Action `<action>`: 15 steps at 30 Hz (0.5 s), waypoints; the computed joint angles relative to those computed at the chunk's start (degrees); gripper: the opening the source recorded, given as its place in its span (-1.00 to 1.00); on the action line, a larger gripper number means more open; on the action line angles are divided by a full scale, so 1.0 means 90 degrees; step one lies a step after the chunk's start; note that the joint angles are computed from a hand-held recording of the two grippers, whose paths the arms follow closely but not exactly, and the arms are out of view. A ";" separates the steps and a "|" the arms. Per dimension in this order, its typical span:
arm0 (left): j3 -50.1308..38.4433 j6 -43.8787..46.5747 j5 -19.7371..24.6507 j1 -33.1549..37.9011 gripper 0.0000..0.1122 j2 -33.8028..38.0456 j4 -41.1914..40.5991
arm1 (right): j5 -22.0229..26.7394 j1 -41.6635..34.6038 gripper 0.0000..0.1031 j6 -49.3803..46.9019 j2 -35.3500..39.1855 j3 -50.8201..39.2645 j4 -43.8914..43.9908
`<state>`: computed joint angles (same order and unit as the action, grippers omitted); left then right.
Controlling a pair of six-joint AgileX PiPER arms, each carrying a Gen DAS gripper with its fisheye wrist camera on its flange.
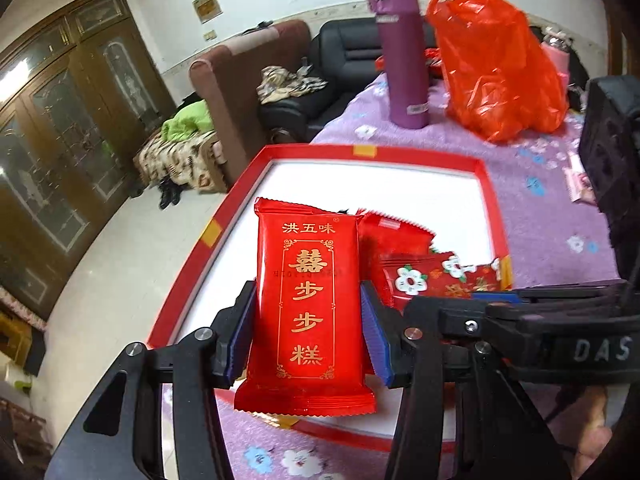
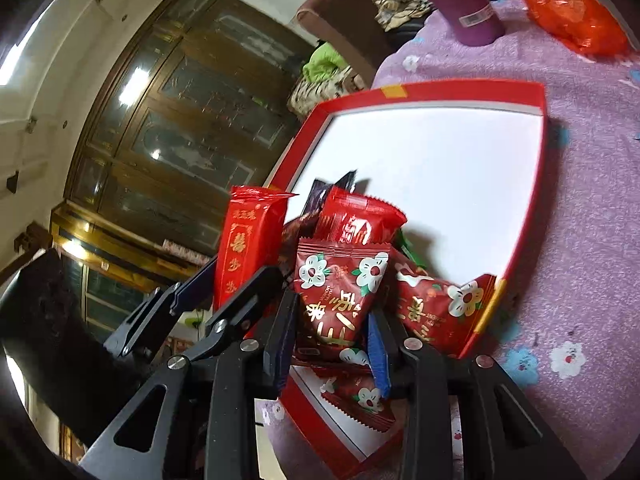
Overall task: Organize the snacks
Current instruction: 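Open both tools to drop the packets into the tray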
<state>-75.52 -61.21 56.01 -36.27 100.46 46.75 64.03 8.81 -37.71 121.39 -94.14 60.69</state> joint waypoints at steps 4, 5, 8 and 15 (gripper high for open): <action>-0.0050 0.0033 0.0181 0.0126 -0.10 0.0086 -0.0293 | -0.0421 0.0242 -0.20 0.0000 -0.0173 0.0155 -0.0351; -0.0058 0.0033 0.0210 0.0128 -0.06 0.0088 -0.0303 | -0.0528 0.0297 -0.11 0.0003 -0.0249 0.0186 -0.0501; -0.0122 0.0031 0.0398 0.0051 0.04 0.0082 -0.0252 | -0.0512 0.0178 0.14 -0.0149 -0.0420 0.0303 -0.0333; -0.0256 -0.0346 0.0751 -0.0416 0.36 -0.0096 0.0390 | -0.0607 -0.0613 0.28 -0.0577 -0.0976 0.0619 0.0136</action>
